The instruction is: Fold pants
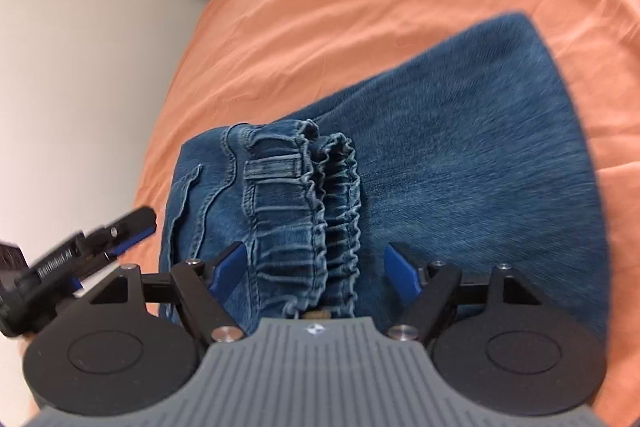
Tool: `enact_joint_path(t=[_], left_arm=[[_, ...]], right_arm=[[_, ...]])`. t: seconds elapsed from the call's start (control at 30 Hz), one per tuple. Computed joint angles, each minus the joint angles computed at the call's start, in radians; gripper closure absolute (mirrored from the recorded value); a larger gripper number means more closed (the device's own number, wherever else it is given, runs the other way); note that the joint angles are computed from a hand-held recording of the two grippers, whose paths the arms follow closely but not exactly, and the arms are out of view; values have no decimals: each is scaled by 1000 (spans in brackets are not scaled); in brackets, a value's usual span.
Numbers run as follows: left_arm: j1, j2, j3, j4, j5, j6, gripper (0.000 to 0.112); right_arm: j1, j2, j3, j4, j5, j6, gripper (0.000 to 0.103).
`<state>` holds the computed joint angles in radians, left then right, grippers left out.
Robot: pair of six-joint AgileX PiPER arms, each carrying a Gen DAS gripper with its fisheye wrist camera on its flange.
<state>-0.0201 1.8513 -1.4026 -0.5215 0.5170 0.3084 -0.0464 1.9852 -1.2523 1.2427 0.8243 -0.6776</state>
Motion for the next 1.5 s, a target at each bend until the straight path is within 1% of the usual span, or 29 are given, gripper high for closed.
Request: enact_joint_path(t=[0.07, 0.1, 0.13, 0.17, 0.2, 0.23, 0.33, 0.43, 0.53, 0.6, 0.67, 0.77, 0.8, 0.87, 0.9, 0.97, 1.0, 1.03, 1.07, 1.13, 1.2, 1.27, 1.33, 1.4, 1.5], left_arm=[[39, 14, 1, -61, 10, 46, 45], [54, 19, 0, -83, 14, 59, 45], [69, 26, -1, -110, 18, 75, 45], [80, 31, -2, -130, 22, 86, 45], [87, 34, 0, -141, 23, 94, 45], [91, 34, 4, -144, 20, 97, 45], [99, 22, 23, -158, 15, 114, 46], [101, -2, 46, -163, 2, 117, 48], [115, -33, 66, -204, -6, 130, 50], [124, -53, 73, -222, -8, 128, 56], [131, -68, 71, -240, -1, 127, 56], [127, -84, 68, -278, 6, 144, 56], [119, -84, 64, -275, 6, 141, 56], [99, -78, 57, -270, 9, 147, 56], [85, -70, 51, -255, 9, 139, 57], [56, -53, 42, -226, 8, 131, 59], [41, -44, 38, -211, 5, 125, 60], [24, -31, 32, -186, 0, 109, 60], [9, -18, 27, -163, -7, 97, 62], [-22, 4, 21, -127, -26, 91, 64], [-50, 23, 13, -70, -45, 63, 64], [-69, 49, -12, -15, -54, 26, 64], [-73, 86, -50, 13, -41, -3, 65], [-78, 128, -98, 50, -31, -39, 67], [-94, 219, -217, 156, 6, -125, 72]], right_arm=[[-1, 47, -39, 41, 20, 0, 34], [2, 69, -67, 43, 29, 20, 43], [8, 86, -94, 29, 32, 52, 54], [15, 96, -115, 15, 32, 72, 58], [24, 98, -130, 2, 28, 79, 69], [35, 85, -133, -20, 11, 82, 74], [76, 12, -125, -97, -48, 69, 87], [118, -63, -153, -194, -76, 121, 92], [131, -141, -217, -241, -48, 172, 94], [129, -184, -276, -271, -17, 221, 94], [127, -218, -343, -319, 0, 273, 94], [82, -255, -383, -384, 24, 322, 95], [48, -258, -383, -390, 43, 333, 95], [-4, -256, -349, -406, 55, 344, 94], [-37, -256, -308, -417, 53, 338, 95], [-85, -250, -212, -411, 18, 298, 94], [-119, -246, -124, -382, -8, 235, 94], [-142, -231, -75, -367, -23, 207, 95], [-163, -205, -38, -339, -41, 166, 95], [-205, -162, 18, -231, -56, 67, 95], [-225, -130, 39, -166, -63, 5, 95], [-216, -96, 22, -189, -81, 21, 95], [-215, -71, 9, -212, -85, 40, 95], [-228, -42, 13, -187, -81, 15, 94], [-236, -27, 32, -149, -86, -46, 92]])
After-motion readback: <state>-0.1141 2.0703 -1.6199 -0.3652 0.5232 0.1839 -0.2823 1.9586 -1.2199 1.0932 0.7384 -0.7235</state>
